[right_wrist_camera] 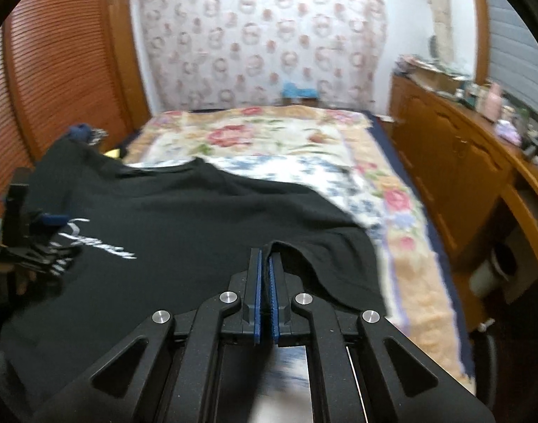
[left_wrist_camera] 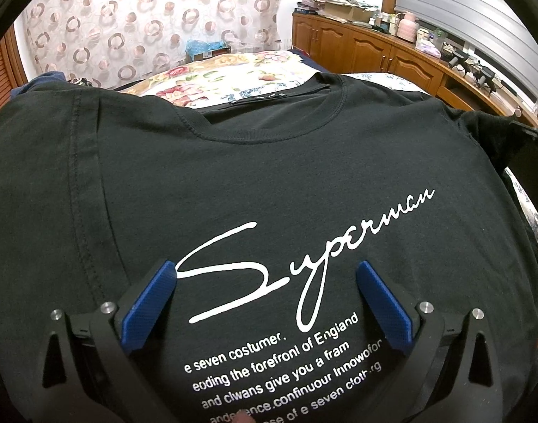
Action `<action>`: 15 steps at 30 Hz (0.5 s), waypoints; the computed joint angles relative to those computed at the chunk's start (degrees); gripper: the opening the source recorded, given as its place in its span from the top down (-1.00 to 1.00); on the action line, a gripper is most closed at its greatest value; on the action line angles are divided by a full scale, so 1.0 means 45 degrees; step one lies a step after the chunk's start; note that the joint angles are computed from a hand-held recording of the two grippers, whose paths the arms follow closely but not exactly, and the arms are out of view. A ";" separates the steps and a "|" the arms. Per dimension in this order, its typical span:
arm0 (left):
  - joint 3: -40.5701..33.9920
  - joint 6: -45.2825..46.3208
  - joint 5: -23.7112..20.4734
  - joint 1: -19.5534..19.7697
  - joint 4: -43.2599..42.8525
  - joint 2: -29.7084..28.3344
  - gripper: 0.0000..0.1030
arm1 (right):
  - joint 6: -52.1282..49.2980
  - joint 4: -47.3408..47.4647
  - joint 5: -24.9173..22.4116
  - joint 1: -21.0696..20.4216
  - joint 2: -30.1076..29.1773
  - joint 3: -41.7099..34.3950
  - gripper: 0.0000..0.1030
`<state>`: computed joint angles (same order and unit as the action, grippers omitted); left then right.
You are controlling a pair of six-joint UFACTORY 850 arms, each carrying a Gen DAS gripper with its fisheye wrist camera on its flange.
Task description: Fold small clothes
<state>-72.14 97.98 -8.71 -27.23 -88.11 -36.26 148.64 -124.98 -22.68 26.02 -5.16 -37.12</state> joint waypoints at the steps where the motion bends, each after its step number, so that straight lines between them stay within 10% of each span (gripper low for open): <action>1: -0.0005 -0.0004 0.0003 -0.0002 0.0001 -0.0004 -1.00 | 0.0427 -0.0585 0.0235 0.0070 -0.0314 -0.0244 0.97; 15: -0.0004 0.0038 -0.0005 -0.0001 -0.0042 -0.0005 -1.00 | 0.2482 -0.2123 0.1416 0.0638 -0.2021 -0.0995 0.95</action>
<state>-72.16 98.16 -8.73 -27.24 -88.30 -36.28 159.81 -134.53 -16.31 28.88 -14.25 -41.60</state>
